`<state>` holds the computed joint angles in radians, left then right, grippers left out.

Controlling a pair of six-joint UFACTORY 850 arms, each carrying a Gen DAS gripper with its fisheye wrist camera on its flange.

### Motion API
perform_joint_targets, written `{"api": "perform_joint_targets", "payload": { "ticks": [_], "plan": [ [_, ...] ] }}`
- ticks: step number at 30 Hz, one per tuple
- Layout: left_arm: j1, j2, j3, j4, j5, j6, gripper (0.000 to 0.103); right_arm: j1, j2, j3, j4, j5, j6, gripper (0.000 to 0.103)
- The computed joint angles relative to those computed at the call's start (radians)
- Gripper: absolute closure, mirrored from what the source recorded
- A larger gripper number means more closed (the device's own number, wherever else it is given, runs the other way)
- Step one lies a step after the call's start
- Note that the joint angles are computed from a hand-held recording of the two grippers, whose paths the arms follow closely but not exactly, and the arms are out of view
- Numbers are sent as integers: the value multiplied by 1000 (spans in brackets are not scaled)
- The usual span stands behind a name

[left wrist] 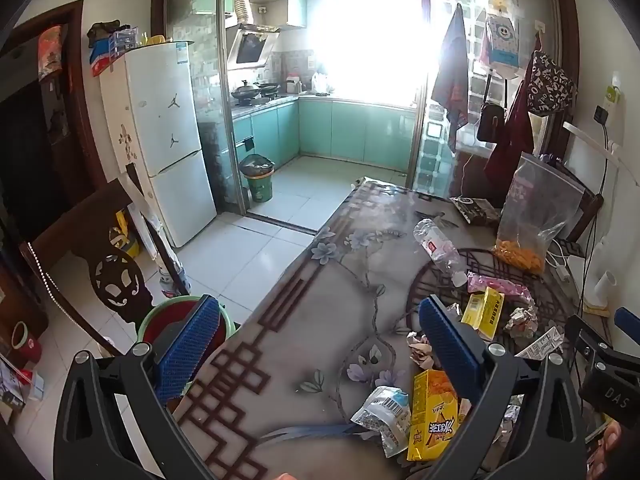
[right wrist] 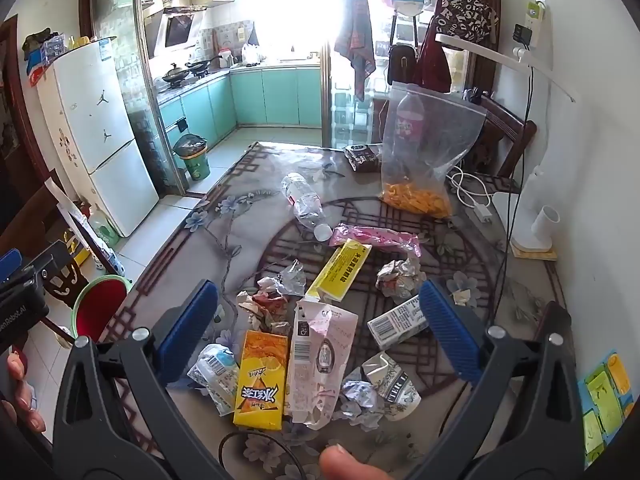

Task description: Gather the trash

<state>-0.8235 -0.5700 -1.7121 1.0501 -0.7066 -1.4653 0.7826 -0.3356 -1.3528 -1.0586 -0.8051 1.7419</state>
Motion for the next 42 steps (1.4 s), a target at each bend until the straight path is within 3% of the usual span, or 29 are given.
{"api": "perform_joint_targets", "payload": {
  "ticks": [42],
  "plan": [
    [8,-30,-26,-51,-24,48,8,-5,-13,-19,-10,-4,-12,4]
  ]
}}
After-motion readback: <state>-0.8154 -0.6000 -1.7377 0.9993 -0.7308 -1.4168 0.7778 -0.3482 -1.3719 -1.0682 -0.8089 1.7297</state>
